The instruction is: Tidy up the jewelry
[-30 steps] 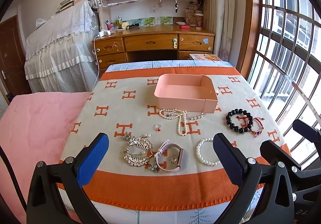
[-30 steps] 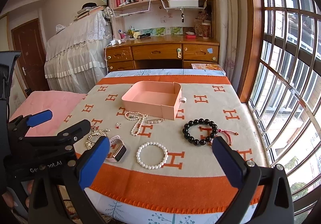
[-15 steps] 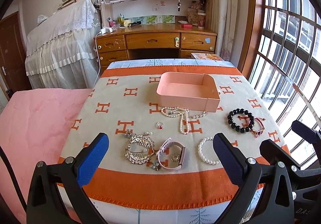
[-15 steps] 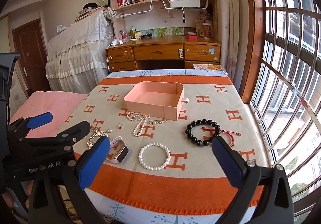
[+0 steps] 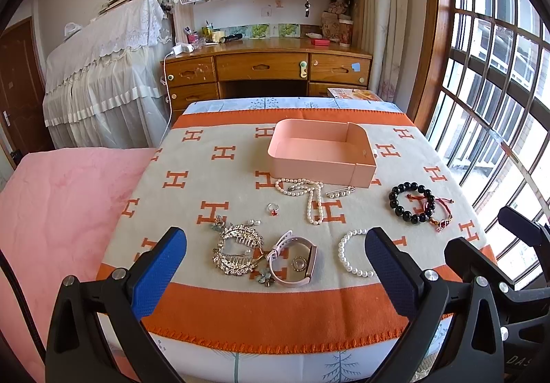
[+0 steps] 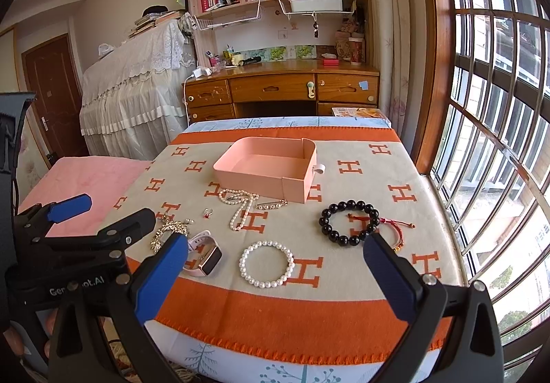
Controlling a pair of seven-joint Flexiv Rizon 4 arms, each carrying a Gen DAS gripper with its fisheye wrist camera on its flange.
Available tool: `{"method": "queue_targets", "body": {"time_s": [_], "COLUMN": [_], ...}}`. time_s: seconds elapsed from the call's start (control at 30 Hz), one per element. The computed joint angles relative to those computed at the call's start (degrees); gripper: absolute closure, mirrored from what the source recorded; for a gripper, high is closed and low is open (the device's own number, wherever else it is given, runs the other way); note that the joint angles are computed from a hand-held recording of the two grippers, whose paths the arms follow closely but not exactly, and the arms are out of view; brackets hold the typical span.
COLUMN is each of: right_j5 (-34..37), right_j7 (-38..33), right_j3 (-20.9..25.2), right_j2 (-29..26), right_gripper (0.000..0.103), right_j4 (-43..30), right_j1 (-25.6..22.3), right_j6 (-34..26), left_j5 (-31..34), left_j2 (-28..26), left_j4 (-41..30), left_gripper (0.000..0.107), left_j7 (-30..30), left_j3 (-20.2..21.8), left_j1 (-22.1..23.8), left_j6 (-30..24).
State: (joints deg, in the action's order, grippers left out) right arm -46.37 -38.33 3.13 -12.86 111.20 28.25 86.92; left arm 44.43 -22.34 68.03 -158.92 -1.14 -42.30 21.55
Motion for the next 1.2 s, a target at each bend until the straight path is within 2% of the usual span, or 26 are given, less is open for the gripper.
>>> {"method": "queue_targets", "body": {"time_s": [0.9, 1.0, 1.07, 1.2], "right_j5": [0.74, 0.13, 3.13, 5.57], "right_j7": [-0.7, -0.01, -2.3, -4.92], "right_j3": [0.29, 0.02, 1.93, 2.38], "right_j2": [-0.14, -0.31, -0.66, -0.92], "right_gripper": [0.001, 0.001, 0.001, 0.001], "right_j4": [-0.1, 0.17, -0.33, -1.74], "right_j1": [-0.08, 0.47, -0.46, -0.26], "right_j6": [-0.17, -0.32, -1.31, -3.51], "left_j5": [-0.45, -0.89, -1.57, -6.59], "left_j2": [-0.04, 0.04, -0.01, 0.66], "left_j4": [0.69, 1.13, 1.03, 1.8], "left_gripper": [0.005, 0.005, 0.005, 0.005], "left_j7": [-0.1, 0.91, 1.72, 3.95], "left_j3": [-0.07, -0.2, -0.21, -0.23], "left_j1": [0.12, 0.6, 1.08, 4.52], "left_j6": [0.64, 1.46, 1.46, 3.43]}}
